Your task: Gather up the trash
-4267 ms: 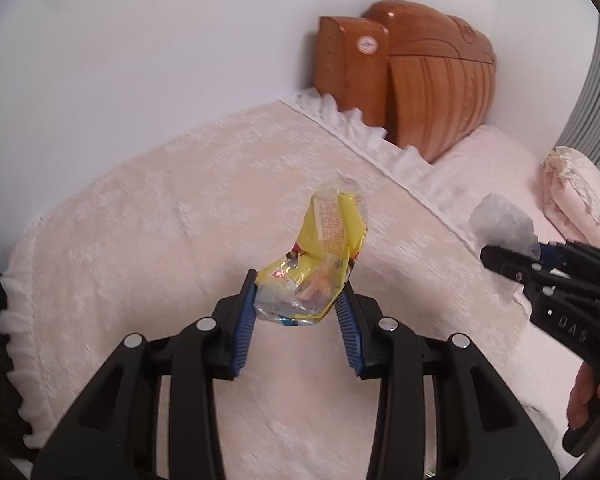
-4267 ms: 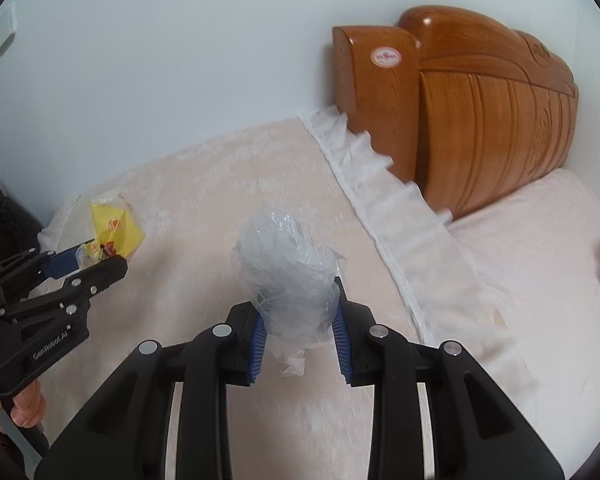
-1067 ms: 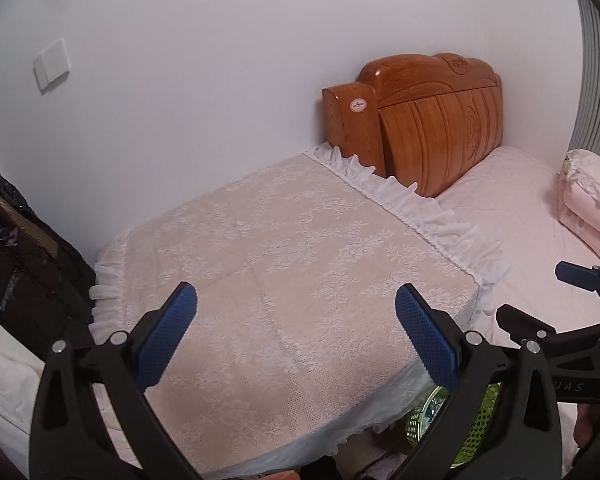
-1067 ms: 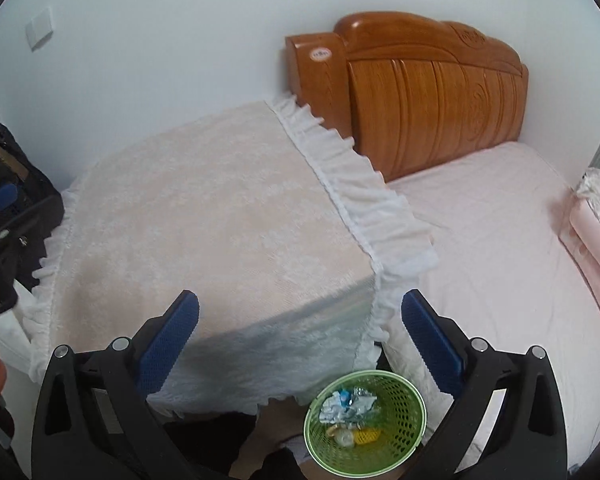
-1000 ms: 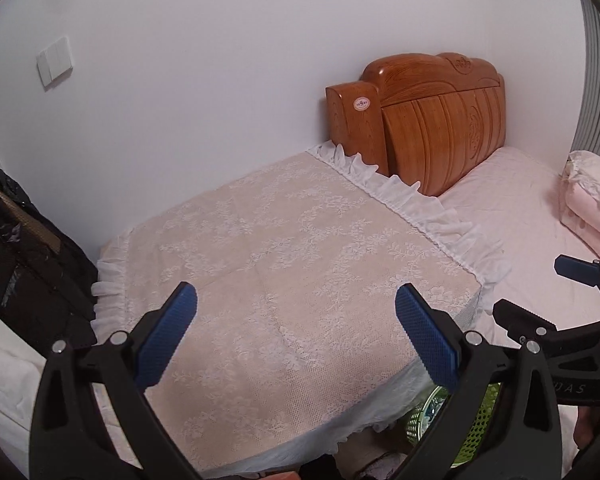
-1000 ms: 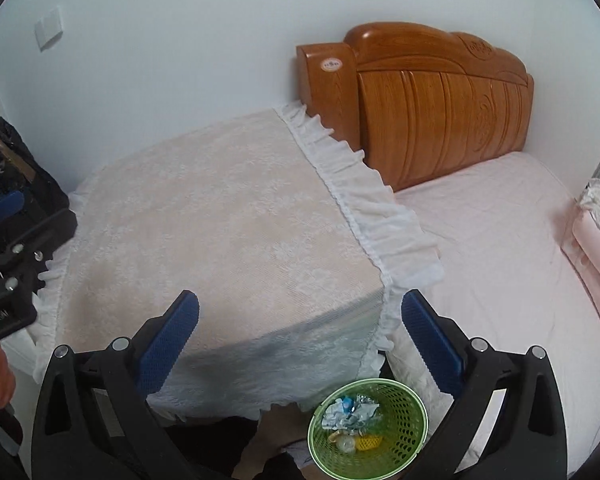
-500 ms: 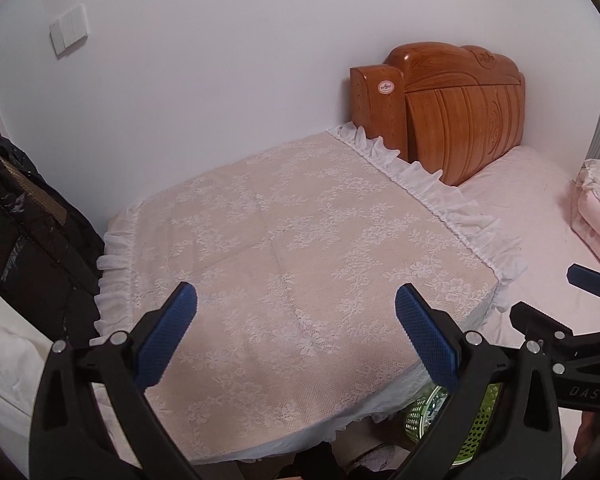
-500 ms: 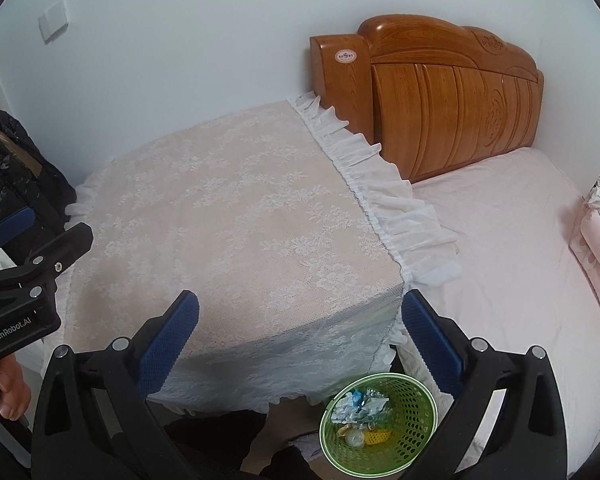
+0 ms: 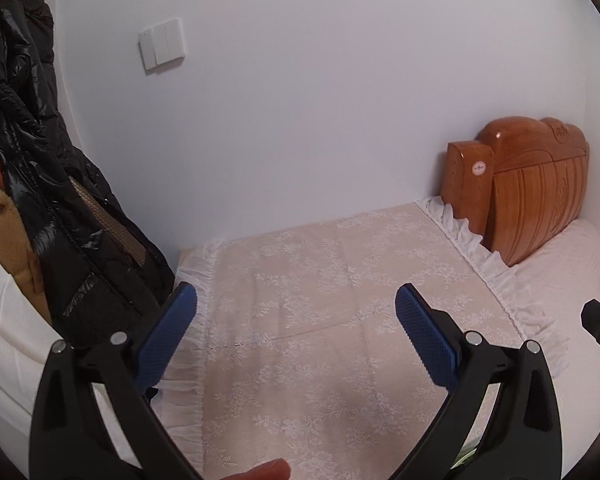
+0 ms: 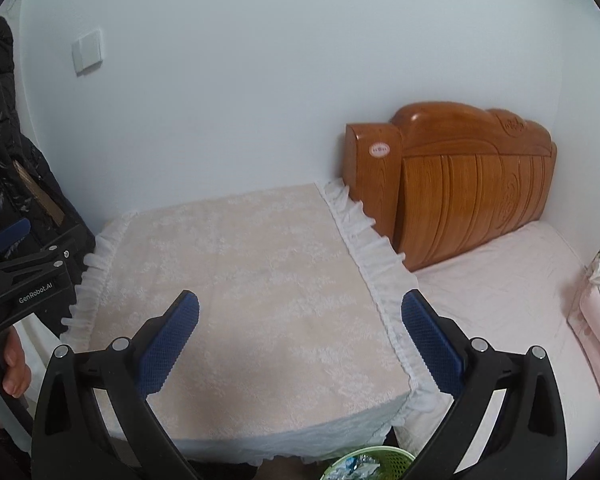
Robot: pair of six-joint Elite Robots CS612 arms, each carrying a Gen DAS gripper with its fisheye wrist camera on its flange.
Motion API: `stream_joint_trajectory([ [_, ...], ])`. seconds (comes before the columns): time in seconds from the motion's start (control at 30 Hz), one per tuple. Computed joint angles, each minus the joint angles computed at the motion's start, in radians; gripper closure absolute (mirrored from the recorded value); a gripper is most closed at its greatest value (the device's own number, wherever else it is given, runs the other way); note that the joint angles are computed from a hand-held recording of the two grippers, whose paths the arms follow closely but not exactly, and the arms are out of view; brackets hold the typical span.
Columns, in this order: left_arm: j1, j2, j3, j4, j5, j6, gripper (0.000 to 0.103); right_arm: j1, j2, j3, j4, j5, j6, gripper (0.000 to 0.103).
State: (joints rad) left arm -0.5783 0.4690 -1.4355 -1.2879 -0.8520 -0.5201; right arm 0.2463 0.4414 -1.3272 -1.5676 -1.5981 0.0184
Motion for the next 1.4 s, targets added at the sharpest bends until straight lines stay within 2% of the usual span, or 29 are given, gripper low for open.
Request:
stream_joint_trajectory([
  [0.13,0.013,-0.010,0.007,0.014,0.008,-0.032,0.008,0.012,-0.037,0.064,-0.047,0.010,-0.024,0.002],
  [0.33,0.032,-0.018,0.024,0.031,-0.012,-0.075,0.008,0.022,-0.085,0.155,-0.058,0.038,-0.074,0.002],
  [0.53,0.044,-0.022,0.042,0.038,-0.061,-0.098,0.008,0.024,-0.101,0.191,-0.044,0.050,-0.076,0.002],
  [1.0,0.036,-0.023,0.076,0.010,-0.146,-0.059,0.008,0.005,-0.076,0.147,0.014,0.029,-0.004,0.002],
  [1.4,0.038,-0.027,0.093,-0.003,-0.175,-0.059,0.008,0.002,-0.065,0.133,0.019,0.000,-0.003,0.002],
])
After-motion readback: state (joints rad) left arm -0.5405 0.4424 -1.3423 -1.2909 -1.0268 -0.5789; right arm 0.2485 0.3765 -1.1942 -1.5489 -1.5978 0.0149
